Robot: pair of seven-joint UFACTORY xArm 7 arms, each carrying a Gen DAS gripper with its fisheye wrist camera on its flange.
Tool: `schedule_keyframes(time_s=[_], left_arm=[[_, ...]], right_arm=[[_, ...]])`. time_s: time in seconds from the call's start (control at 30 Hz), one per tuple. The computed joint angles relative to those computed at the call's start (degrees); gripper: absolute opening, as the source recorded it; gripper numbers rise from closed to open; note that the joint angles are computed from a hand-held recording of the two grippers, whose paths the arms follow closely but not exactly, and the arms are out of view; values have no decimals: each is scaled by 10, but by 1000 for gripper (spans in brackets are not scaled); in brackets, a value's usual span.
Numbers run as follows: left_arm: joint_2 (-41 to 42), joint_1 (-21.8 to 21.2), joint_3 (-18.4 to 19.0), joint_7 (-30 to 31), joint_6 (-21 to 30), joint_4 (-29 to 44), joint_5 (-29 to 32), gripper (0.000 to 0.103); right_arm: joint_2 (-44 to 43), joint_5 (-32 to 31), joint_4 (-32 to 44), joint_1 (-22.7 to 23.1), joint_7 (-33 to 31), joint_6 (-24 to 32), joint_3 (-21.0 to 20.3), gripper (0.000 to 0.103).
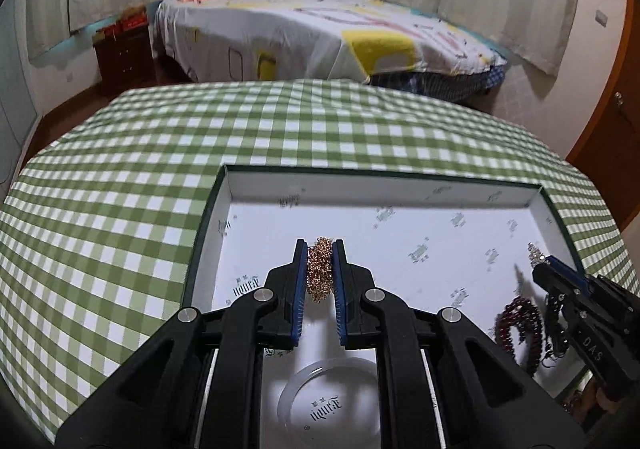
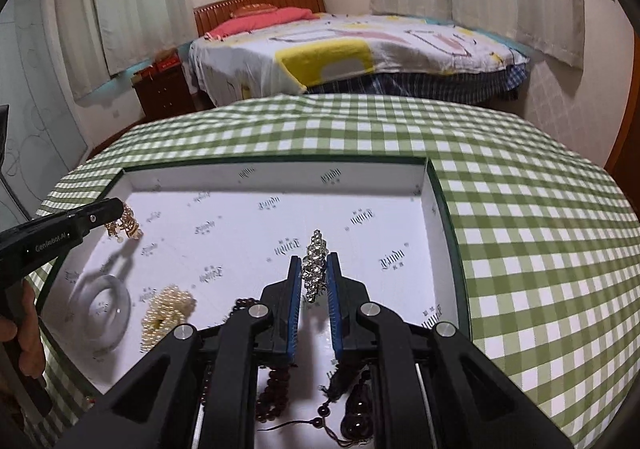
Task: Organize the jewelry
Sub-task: 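Open both tools to drop the chain and brooch into the box, then withdraw both open tools from the box back over the table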
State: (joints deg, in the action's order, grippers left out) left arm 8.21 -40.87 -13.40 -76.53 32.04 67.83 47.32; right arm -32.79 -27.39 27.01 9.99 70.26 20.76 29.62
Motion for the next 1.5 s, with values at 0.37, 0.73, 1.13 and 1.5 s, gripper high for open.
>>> schedule_keyframes(time_s=[0.37, 0.73, 1.13, 1.5], left_arm=[[15, -7, 5, 14, 13, 13, -18, 17], [-11, -8, 9, -41, -1, -12, 32, 49], [-93, 21, -41, -138, -1, -60, 143, 55], [-157, 30, -113, -203, 43, -97, 200, 56]], right_arm=[[19, 27, 1, 28, -32, 11, -32, 16], [-6, 14, -7, 12, -18, 3, -16, 25], [-85, 26, -16, 23, -8, 36, 9, 27], [-172, 49, -25, 67, 2, 106, 41, 33]])
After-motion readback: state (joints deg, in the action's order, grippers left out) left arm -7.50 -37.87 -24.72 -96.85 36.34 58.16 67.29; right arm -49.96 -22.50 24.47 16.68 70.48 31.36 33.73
